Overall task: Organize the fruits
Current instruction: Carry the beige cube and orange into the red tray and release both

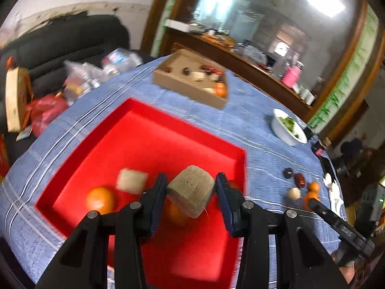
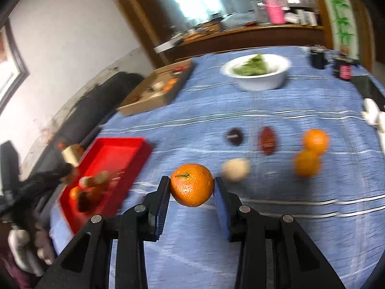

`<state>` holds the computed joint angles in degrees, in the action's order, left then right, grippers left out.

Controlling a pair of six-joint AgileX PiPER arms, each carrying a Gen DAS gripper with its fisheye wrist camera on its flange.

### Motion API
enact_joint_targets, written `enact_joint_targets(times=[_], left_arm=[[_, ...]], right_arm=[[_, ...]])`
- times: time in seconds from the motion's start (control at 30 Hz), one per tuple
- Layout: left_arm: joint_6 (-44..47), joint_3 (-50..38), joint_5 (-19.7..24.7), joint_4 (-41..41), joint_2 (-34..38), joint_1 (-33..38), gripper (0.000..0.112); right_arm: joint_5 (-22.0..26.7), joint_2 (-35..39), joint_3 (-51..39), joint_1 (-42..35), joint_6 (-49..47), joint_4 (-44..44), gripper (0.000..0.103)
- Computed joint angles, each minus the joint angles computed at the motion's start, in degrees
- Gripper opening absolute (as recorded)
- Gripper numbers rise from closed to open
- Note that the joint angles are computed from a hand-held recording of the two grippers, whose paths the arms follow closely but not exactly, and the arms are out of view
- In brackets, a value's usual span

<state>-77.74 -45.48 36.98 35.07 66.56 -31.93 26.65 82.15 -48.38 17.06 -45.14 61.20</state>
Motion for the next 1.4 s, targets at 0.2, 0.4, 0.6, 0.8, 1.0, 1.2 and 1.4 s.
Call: enact_joint_targets(times=[0.2, 0.4, 0.6, 0.8, 1.0, 1.2, 1.4], left_arm=[[2.32, 6.7, -0.94, -3.52, -5.46, 1.67, 0.04], [0.95, 9.36, 0.33, -2.59, -8.04, -0.73, 0.04], [-3.35, 10.47, 4.96, 2.96, -9.59, -2.77, 0.04], [3.01, 12.59, 1.35, -1.41, -9.98, 4.01, 0.041], [3.23, 12.34, 0.63, -0.48, -8.71, 4.18, 0.041], [0.88, 11.66, 1.14, 1.71, -7.34, 3.55, 0.045], [3.0, 11.96, -0.51, -0.9, -8.2, 5.62, 0.06]], right_arm=[[-1.22, 4.37, -7.65, 12.87, 9.67, -7.16, 0.04], [-0.85, 12.67, -19.06, 22.55, 22.22, -19.37, 0.04], [1.82, 22.81, -31.78, 26.81, 34.29, -31.94, 0.04], [8.72, 32.41, -45.67, 28.13, 40.94, -37.47, 0.04], [12.25, 37.4, -52.77, 29.24, 44.78, -41.3, 0.04], [15.2, 40.3, -56.83, 28.94, 45.73, -41.2, 0.041], [15.55, 40.38, -57.13, 28.99, 45.91, -41.91, 0.042]])
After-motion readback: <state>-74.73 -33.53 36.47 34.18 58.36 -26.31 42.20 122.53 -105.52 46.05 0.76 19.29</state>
